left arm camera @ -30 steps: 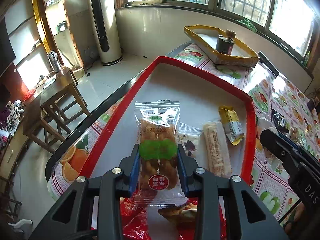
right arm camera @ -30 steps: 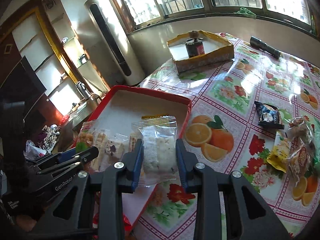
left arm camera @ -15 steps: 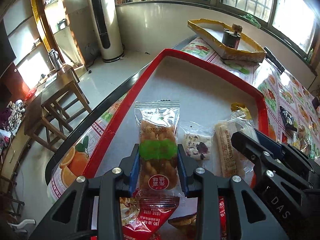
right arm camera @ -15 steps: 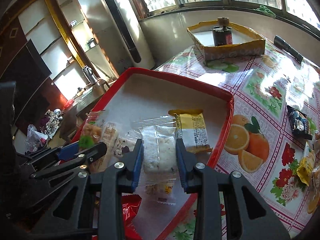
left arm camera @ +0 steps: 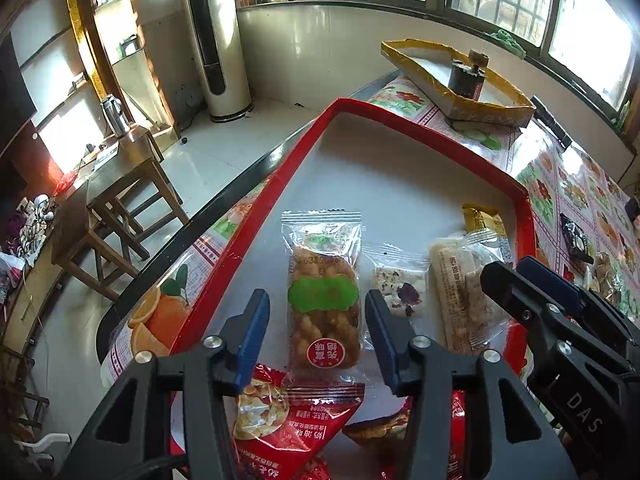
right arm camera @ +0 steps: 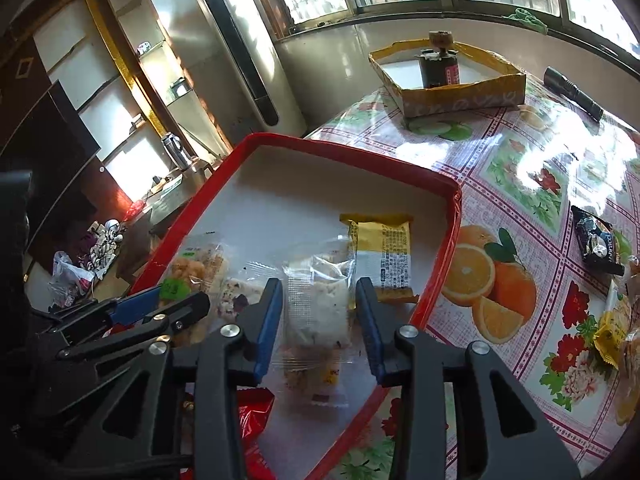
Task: Organize snacks
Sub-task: 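Lower both bags into the red tray and open both grippers, then move both tools back toward the remaining snacks on the table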
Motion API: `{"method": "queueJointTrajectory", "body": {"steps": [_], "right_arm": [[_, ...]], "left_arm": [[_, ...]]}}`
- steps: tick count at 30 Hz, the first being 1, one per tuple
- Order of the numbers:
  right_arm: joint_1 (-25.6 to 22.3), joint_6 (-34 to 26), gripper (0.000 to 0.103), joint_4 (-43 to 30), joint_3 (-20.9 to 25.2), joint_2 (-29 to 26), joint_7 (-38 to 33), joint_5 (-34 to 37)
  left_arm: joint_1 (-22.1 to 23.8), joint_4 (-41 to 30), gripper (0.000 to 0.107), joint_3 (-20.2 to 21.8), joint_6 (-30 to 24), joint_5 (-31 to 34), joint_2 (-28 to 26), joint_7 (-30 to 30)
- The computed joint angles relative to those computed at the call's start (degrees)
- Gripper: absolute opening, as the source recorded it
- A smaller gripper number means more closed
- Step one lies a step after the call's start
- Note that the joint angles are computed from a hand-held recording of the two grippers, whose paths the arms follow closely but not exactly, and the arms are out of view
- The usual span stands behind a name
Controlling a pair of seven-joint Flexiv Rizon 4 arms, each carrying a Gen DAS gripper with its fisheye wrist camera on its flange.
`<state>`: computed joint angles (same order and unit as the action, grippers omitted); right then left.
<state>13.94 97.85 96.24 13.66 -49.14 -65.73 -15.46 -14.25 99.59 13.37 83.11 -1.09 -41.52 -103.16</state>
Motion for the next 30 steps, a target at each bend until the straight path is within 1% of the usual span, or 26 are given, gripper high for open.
{"method": "queueJointTrajectory", "body": {"steps": [3, 5, 9, 14, 17, 20, 27, 30], "right_arm": [[-0.64, 1.93, 0.052, 1.75, 0.29, 1.10, -0.12, 0.45], [-1.29, 3.36, 0.052, 3.05, 0.66, 1.76, 0.05, 0.63], [-1.70, 6.27, 0.053, 6.22, -0.22, 3.44, 1.13, 1.18], [0.49, 9.31, 0.055, 10.80, -4.93, 6.07, 2.94, 3.36], [0.79, 10.68, 0.056, 13.01, -6.54, 7.16, 3.63, 4.31], [2.18, 12.31, 0.056, 15.31, -8.96, 8.36, 3.96, 6.06], [5.47, 15.80, 0.060, 20.13, -14.19, 10.76, 3.11, 11.38], [5.76, 16.66, 0.060, 21.52, -15.25, 11.38, 2.66, 13.28]], "left_arm": [[-1.00, 0.51, 0.054, 1.09, 0.60, 0.46, 0.52, -0.90], [-1.74, 0.78, 0.056, 1.74, 0.97, 0.71, 0.79, -1.49], [-3.95, 0.34, 0.059, 3.57, 1.27, 1.48, 0.70, -3.04], [-5.64, 0.24, 0.059, 3.79, 1.67, 2.79, 1.00, -3.40], [-6.65, 0.58, 0.059, 3.90, 2.13, 3.55, 1.43, -3.43], [-7.96, 0.72, 0.060, 4.27, 2.71, 4.20, 1.79, -3.52], [-9.90, 0.74, 0.061, 4.12, 3.49, 4.92, 2.22, -2.95], [-10.30, 1.10, 0.061, 3.70, 3.90, 4.90, 2.53, -2.57]]}}
